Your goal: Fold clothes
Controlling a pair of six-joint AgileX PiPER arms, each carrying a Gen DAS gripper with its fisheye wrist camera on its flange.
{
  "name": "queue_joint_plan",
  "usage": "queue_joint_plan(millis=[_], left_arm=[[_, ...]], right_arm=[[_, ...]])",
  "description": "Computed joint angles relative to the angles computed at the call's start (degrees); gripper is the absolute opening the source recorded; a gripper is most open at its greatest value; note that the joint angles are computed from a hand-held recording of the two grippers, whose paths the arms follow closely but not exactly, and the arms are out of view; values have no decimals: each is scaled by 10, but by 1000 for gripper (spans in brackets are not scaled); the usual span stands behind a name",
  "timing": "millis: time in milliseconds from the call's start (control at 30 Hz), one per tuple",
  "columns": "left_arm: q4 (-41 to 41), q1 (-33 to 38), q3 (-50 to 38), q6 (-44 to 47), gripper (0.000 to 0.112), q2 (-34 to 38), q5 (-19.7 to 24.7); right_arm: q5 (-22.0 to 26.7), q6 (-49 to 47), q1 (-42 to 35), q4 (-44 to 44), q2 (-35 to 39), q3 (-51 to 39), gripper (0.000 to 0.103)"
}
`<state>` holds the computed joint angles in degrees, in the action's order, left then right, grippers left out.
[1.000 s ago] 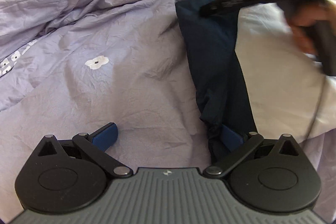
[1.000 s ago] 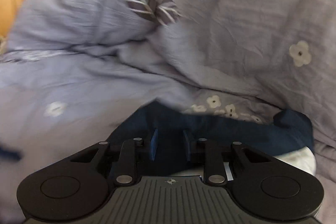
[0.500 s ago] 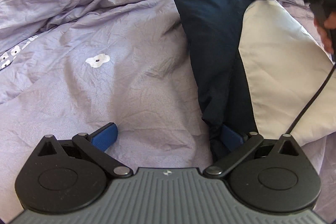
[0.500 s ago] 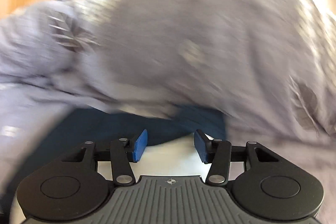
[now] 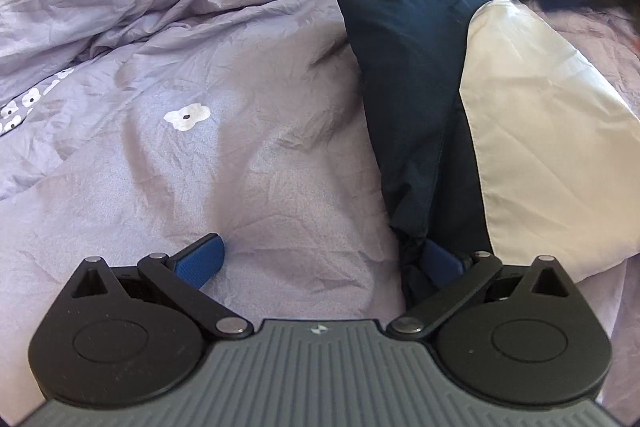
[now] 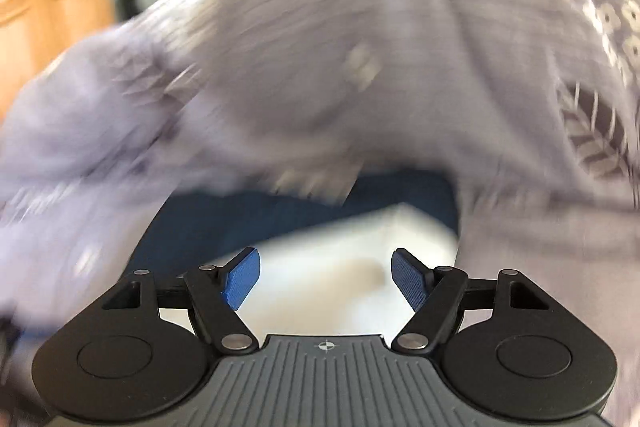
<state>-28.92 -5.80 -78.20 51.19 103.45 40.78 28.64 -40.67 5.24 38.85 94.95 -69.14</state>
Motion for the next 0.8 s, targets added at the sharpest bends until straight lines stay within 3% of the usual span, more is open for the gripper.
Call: queue_joint_plan(millis=[100, 200, 300, 400, 533, 633, 800], left_arm=[[18, 3, -19, -33, 103, 2, 24], [28, 9, -37, -61, 103, -1, 63], [69, -3, -28, -85, 103, -36, 69], [87, -12, -37, -96, 103, -66, 119], [120, -35, -59, -158, 103, -92, 176], [136, -55, -65, -200, 103, -109, 206], [153, -88, -17, -190, 103, -162, 188]], right_arm=[[51, -34, -16, -47, -103, 130, 81], [144, -62, -65, -66, -185, 212, 81], [202, -39, -106, -88, -273, 246, 81], [257, -42, -141, -90, -339, 244, 82], [222, -41, -117, -86, -399, 260, 87], [194, -1, -73, -85, -397, 257, 89], [148, 18, -19, -83, -388, 267, 90]])
